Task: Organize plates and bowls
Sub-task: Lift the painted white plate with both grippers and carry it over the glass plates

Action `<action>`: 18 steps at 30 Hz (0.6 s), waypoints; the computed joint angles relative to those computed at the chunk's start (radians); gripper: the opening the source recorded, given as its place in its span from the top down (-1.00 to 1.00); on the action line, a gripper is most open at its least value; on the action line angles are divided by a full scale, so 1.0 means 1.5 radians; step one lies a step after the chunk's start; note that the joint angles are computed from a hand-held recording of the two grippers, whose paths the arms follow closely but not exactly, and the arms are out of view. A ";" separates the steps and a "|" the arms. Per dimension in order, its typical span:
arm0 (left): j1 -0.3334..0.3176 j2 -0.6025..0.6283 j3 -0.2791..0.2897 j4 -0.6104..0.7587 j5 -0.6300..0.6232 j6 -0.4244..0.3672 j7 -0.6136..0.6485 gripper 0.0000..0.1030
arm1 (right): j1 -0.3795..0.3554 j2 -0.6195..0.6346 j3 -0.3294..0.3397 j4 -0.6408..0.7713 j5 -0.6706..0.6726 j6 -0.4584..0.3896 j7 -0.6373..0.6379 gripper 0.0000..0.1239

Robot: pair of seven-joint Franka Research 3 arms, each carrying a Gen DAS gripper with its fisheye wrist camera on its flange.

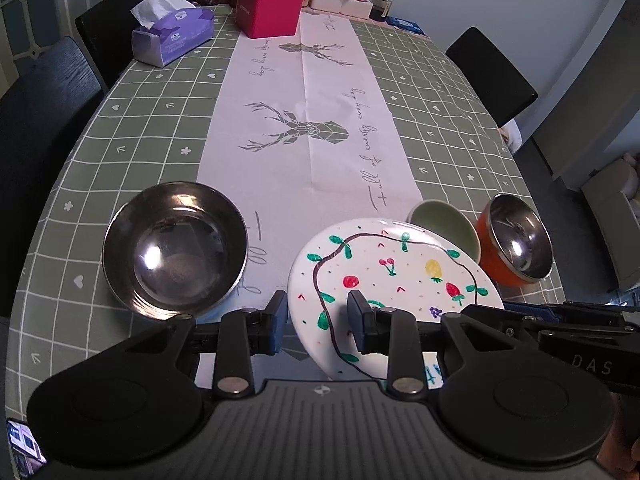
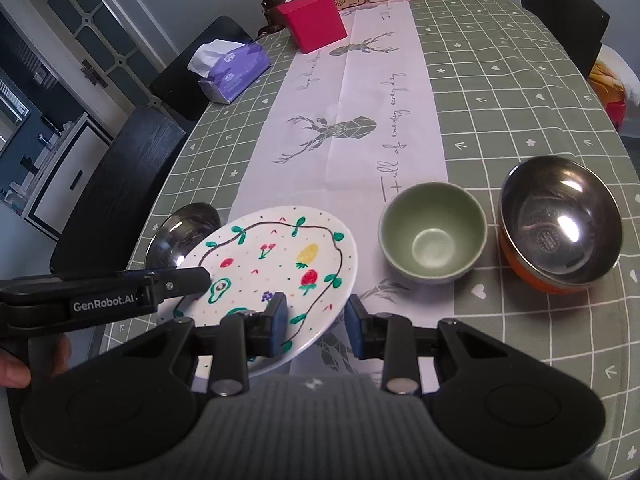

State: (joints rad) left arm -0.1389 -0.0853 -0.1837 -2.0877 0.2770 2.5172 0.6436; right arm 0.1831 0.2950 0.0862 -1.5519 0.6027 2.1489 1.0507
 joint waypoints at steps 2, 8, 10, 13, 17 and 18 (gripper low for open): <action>-0.005 -0.009 -0.010 -0.014 0.024 0.006 -0.026 0.30 | -0.007 -0.027 -0.002 -0.036 0.008 0.005 -0.021 0.48; -0.026 -0.027 -0.032 -0.056 0.064 0.046 -0.101 0.30 | -0.021 -0.105 -0.021 -0.145 0.033 0.024 -0.082 0.48; -0.033 -0.029 -0.037 -0.072 0.069 0.069 -0.124 0.30 | -0.026 -0.126 -0.029 -0.176 0.040 0.029 -0.099 0.48; -0.045 -0.026 -0.044 -0.093 0.073 0.107 -0.156 0.30 | -0.033 -0.153 -0.041 -0.219 0.047 0.037 -0.121 0.48; -0.057 -0.012 -0.059 -0.103 0.109 0.139 -0.211 0.30 | -0.041 -0.181 -0.056 -0.267 0.050 0.056 -0.145 0.48; -0.059 -0.007 -0.063 -0.102 0.128 0.144 -0.231 0.30 | -0.043 -0.186 -0.059 -0.277 0.052 0.060 -0.151 0.48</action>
State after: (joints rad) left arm -0.2276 -0.0964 -0.2786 -2.2412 0.4697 2.7336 0.2978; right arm 0.1180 0.0154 -0.0018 -1.9676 0.6805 2.2389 0.8249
